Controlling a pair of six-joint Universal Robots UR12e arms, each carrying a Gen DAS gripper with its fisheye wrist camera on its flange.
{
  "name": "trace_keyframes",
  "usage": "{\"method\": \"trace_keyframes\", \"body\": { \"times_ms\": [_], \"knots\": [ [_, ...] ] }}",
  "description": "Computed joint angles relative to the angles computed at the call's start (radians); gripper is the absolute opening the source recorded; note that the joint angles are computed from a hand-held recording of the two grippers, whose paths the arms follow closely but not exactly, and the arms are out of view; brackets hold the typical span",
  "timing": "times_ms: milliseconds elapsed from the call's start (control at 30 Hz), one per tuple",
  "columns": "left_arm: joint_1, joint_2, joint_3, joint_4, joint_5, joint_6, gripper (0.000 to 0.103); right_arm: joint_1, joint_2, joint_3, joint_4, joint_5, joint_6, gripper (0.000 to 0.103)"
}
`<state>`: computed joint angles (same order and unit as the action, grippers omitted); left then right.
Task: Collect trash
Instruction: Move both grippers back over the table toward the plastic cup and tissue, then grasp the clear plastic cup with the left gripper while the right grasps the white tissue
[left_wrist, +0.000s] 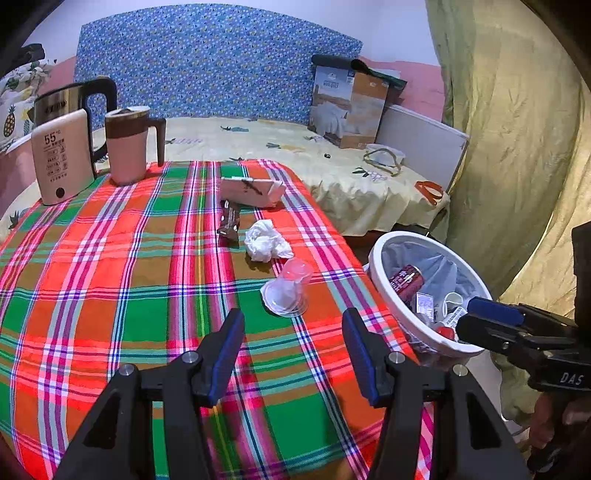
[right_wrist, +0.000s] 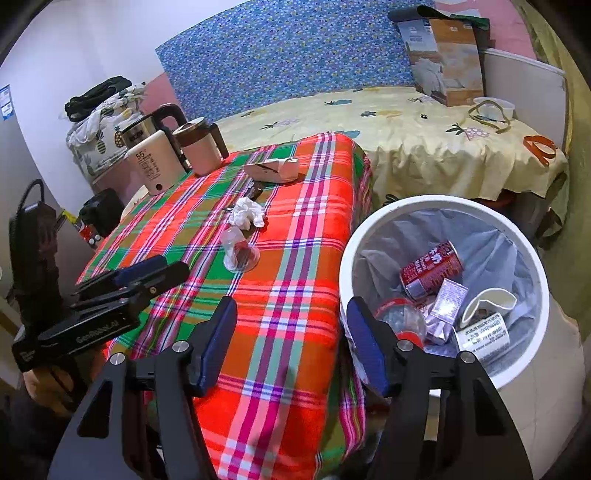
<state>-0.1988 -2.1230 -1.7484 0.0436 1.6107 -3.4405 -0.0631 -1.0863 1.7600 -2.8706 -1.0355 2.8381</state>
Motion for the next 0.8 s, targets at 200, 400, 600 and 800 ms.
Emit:
{"method": "trace_keyframes", "body": {
  "times_ms": [200,400,600,800],
  "knots": [
    [0.006,-0.028,0.039,-0.044,-0.013,0.008,0.057,0.000,0.013,-0.016,0.010,-0.001,0.008,0.063],
    [0.011,-0.061,0.088,-0.086,-0.025,0.013,0.057,0.000,0.027,-0.036,0.026,-0.009,0.019,0.063],
    [0.013,-0.089,0.130,-0.119,-0.048,0.006,0.052,0.000,0.040,-0.055,0.039,-0.013,0.029,0.063],
    [0.019,-0.091,0.132,-0.119,-0.056,-0.009,0.036,0.001,0.048,-0.068,0.044,-0.014,0.034,0.063]
  ]
}}
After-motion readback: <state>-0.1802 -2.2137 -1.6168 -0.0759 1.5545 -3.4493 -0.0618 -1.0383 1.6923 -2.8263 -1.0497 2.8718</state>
